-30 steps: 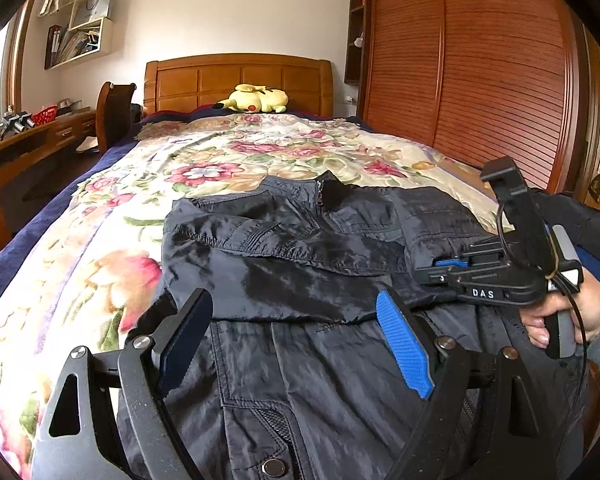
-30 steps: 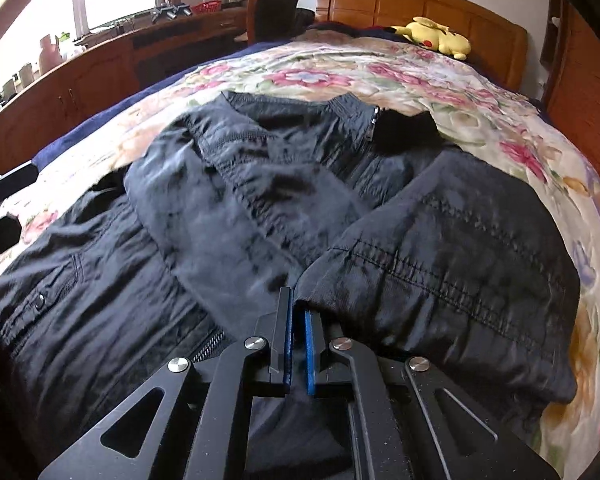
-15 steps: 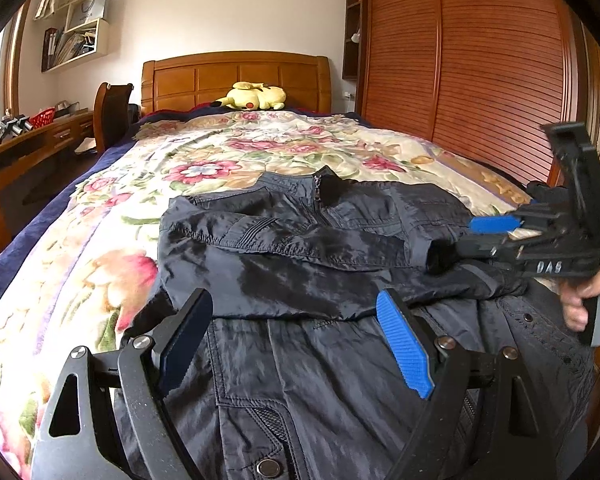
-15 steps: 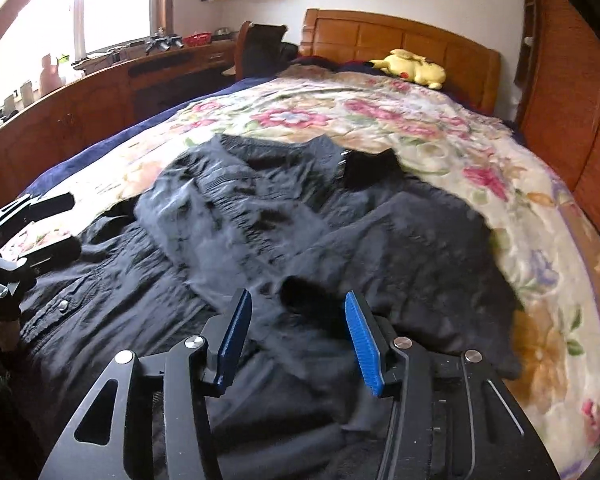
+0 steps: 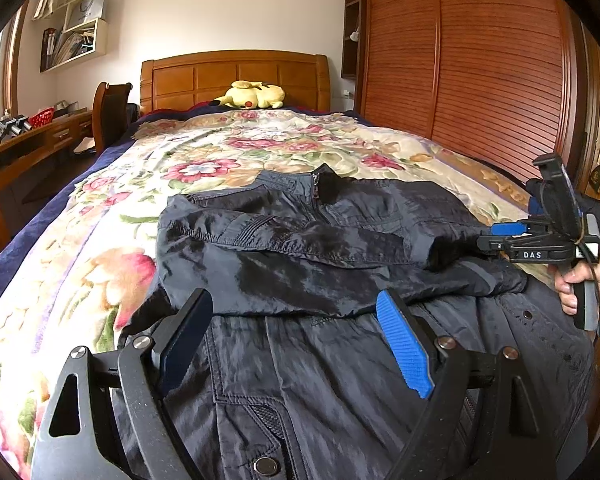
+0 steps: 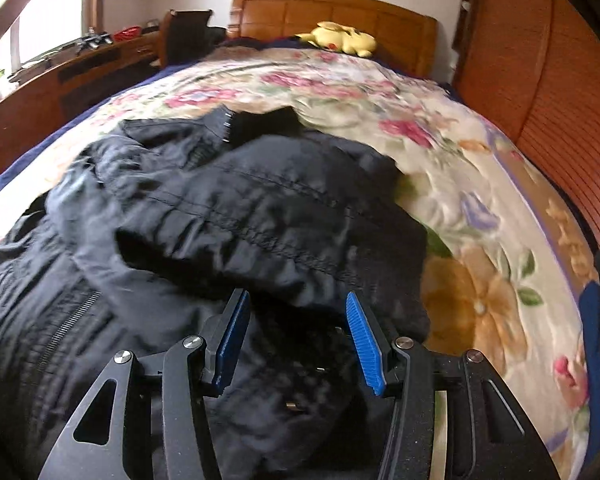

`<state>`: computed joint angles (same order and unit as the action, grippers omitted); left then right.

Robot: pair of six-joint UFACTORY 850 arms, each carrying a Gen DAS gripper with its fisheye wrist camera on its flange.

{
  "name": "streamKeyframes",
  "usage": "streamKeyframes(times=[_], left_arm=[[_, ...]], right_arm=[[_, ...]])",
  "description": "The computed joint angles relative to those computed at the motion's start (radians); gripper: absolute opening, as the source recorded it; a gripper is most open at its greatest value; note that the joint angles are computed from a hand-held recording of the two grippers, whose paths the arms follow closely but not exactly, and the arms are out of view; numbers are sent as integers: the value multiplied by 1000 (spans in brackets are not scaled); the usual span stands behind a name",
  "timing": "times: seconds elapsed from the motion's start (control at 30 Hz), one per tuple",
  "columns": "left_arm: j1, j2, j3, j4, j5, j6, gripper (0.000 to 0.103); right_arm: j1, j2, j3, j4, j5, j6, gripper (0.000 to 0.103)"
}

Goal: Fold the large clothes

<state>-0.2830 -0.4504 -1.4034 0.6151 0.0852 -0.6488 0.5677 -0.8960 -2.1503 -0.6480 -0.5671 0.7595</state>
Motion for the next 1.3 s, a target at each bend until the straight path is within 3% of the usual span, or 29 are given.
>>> streamKeyframes(times=[0.1,0.23,0.5,0.57,0.63,0.7,1.0,1.1,1.17,1.3], left_arm=[[1,-1,0,1,0,-3,85],[0,-1,-3,11,-4,-15,85],[0,-2,-4,11,-6,-12,85],[0,-1,-4,10,-5,-13,85],[1,0,-2,9,-3,-11,85],[3,3,2,-1,1,-1,85],[13,20,20,-87,16,83,85],[15,22,23,-210,9,203,85],[21,23,25,-155,11,142,85],[28,35,40,-238,18,225,85]], right_arm=[[4,-30,-40,-70,-67,42,57],[-3,-44,-60,-85,-95,58,61],[-1,-111,-159,-104,-151,9,61],[6,-134,-195,-129,-197,7,60],[6,-141,-214,-104,-201,-24,34],[12,-149,-233,-113,-209,-26,22],[52,-47,-113,-332,-78,195,9],[77,-15,-81,-404,-5,282,8],[102,-2,-64,-471,39,325,8],[139,-14,-92,-454,115,282,1]])
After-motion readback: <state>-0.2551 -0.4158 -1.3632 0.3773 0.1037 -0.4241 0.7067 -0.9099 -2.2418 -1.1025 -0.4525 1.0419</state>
